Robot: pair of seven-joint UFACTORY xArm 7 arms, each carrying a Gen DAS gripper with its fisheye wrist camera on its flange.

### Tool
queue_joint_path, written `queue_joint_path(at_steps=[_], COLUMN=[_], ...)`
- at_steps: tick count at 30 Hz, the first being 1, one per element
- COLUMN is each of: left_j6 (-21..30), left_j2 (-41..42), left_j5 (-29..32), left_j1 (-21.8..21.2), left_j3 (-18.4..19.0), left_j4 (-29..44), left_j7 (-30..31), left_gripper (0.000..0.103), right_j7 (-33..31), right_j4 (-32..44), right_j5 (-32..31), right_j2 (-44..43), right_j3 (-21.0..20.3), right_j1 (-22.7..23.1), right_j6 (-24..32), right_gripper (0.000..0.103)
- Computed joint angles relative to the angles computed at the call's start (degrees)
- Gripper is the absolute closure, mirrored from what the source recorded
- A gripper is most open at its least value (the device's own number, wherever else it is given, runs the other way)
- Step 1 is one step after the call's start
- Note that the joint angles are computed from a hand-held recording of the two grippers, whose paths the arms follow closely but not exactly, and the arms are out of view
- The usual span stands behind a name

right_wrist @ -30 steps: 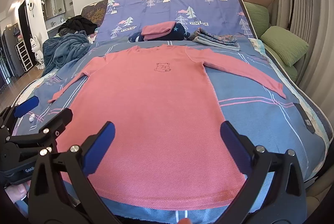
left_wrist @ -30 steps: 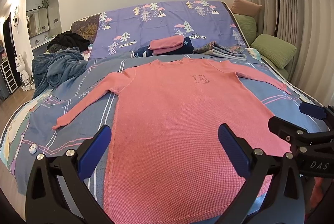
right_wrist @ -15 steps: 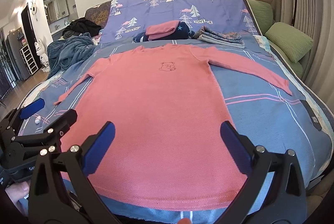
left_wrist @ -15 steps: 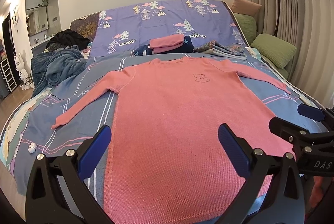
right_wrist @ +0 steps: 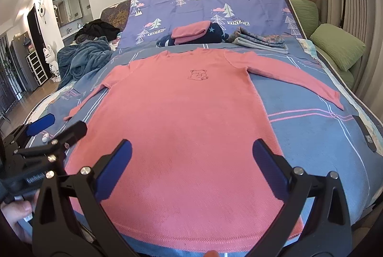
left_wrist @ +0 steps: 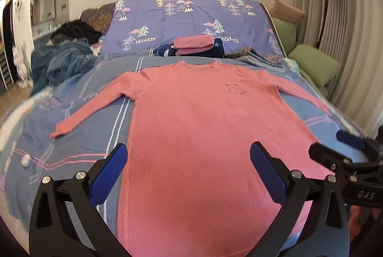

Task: Fold small clothes
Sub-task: 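Grasp the pink sweater's sleeve cuff with the left gripper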

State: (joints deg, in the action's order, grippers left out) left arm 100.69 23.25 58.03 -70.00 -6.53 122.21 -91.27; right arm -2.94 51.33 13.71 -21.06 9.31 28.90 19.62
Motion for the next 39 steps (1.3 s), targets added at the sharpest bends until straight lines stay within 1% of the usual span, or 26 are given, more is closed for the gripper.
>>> queue_joint_path(at_steps=[2,3,5,6,7,10,11,12,13,15,16,18,19,20,21,23,28,29,30,32,34,37,38,39], left_j6=[-3.13,-3.38,-1.35,-0.41,-0.77,-3.26,-4.72,-6.03,-8.59,-15.40,-18.43,-23.15,-25.63,-28.17,-29.70,-32.46,-30.09,-30.67,-32.57,-35.03,-34.71,-36.23,-37.01,-37.68], left_j2=[-5.19,-7.93,-11.28,-14.22,-17.60,-29.46,-33.82,-36.59,-40.96,-49.71,-53.37,-58.76,-61.21,-63.50,-64.72,-67.59,-68.34,-68.93,-70.07,-71.61,-71.61,-72.01,-72.15,-72.03], left_j5=[-0.46,-0.23,0.00,-0.47,-1.02,-4.34,-5.70,-6.59,-7.94,-9.80,-10.82,-11.87,-11.92,-11.93,-12.30,-12.74,-16.40,-16.95,-17.57,-17.80,-18.52,-19.26,-19.71,-20.19], left_j1=[1.61,2.48,3.78,4.74,5.86,9.63,10.87,11.87,13.02,15.03,15.96,17.89,19.07,20.30,21.42,23.97,29.41,30.36,31.29,33.01,34.89,37.75,38.62,39.44], left_j3=[-0.70,-1.20,-2.18,-2.58,-2.97,-3.36,-3.06,-2.91,-2.10,0.26,1.71,3.94,5.18,6.17,6.58,7.58,7.90,8.15,8.84,8.65,8.14,8.09,8.21,8.19], left_j4=[-7.74,-11.61,-16.05,-19.79,-24.06,-38.00,-42.91,-46.00,-50.92,-60.81,-64.96,-71.37,-74.49,-77.37,-79.09,-82.96,-85.12,-85.96,-87.50,-89.43,-89.59,-90.39,-90.74,-90.94], left_j7=[-4.35,-6.41,-8.50,-10.46,-12.71,-20.49,-22.95,-24.50,-27.11,-32.24,-34.03,-36.48,-37.72,-39.51,-40.90,-43.36,-41.39,-41.33,-42.05,-42.52,-41.39,-40.32,-40.08,-39.84], left_gripper=[0.001,0.001,0.001,0.001,0.001,0.001,0.004,0.007,0.009,0.020,0.021,0.029,0.030,0.035,0.039,0.042,0.042,0.042,0.042,0.042,0.042,0.043,0.046,0.052], right_j7=[-0.24,-0.27,-0.89,-2.07,-3.04,-6.36,-7.22,-8.79,-10.44,-12.79,-14.12,-16.72,-17.98,-18.68,-19.15,-19.93,-21.45,-21.48,-20.92,-20.86,-21.22,-21.03,-20.82,-20.51], right_j4=[-0.53,-0.87,-1.26,-1.47,-1.62,-1.15,-0.84,-0.31,0.12,1.07,1.62,2.27,2.65,2.85,3.23,3.56,4.15,4.29,4.23,4.25,4.25,4.07,4.09,4.02], right_j5=[0.75,1.09,1.63,2.48,3.15,5.64,6.47,8.17,10.04,12.80,14.27,17.04,18.25,18.93,19.27,20.17,22.70,22.71,22.19,22.24,22.86,22.75,22.54,22.34], right_j2=[0.14,0.25,0.57,0.84,1.08,2.73,3.21,4.06,4.74,5.90,6.47,7.22,7.64,7.90,8.34,8.86,9.59,9.75,9.72,9.75,9.78,9.56,9.56,9.49], right_j3=[-0.34,-0.47,-0.97,-1.75,-2.35,-4.26,-4.75,-5.82,-6.74,-7.46,-7.69,-7.73,-7.61,-7.11,-6.57,-5.67,-4.23,-3.90,-3.27,-2.92,-2.87,-2.65,-2.51,-2.37], right_j1=[0.41,0.56,1.26,2.35,3.22,6.01,6.60,7.90,9.07,10.01,10.36,10.63,10.62,10.22,9.67,8.72,7.26,6.93,6.39,6.13,6.18,5.99,5.88,5.78], right_j6=[-1.88,-3.31,-5.49,-6.82,-7.74,-10.02,-10.23,-10.61,-10.92,-10.86,-10.72,-10.62,-10.54,-10.46,-10.25,-10.04,-9.82,-9.70,-9.78,-9.82,-10.05,-9.91,-9.94,-10.11], right_gripper=[0.002,0.002,0.002,0.002,0.002,0.002,0.002,0.002,0.002,0.002,0.002,0.002,0.002,0.002,0.002,0.002,0.002,0.002,0.002,0.002,0.002,0.002,0.002,0.002])
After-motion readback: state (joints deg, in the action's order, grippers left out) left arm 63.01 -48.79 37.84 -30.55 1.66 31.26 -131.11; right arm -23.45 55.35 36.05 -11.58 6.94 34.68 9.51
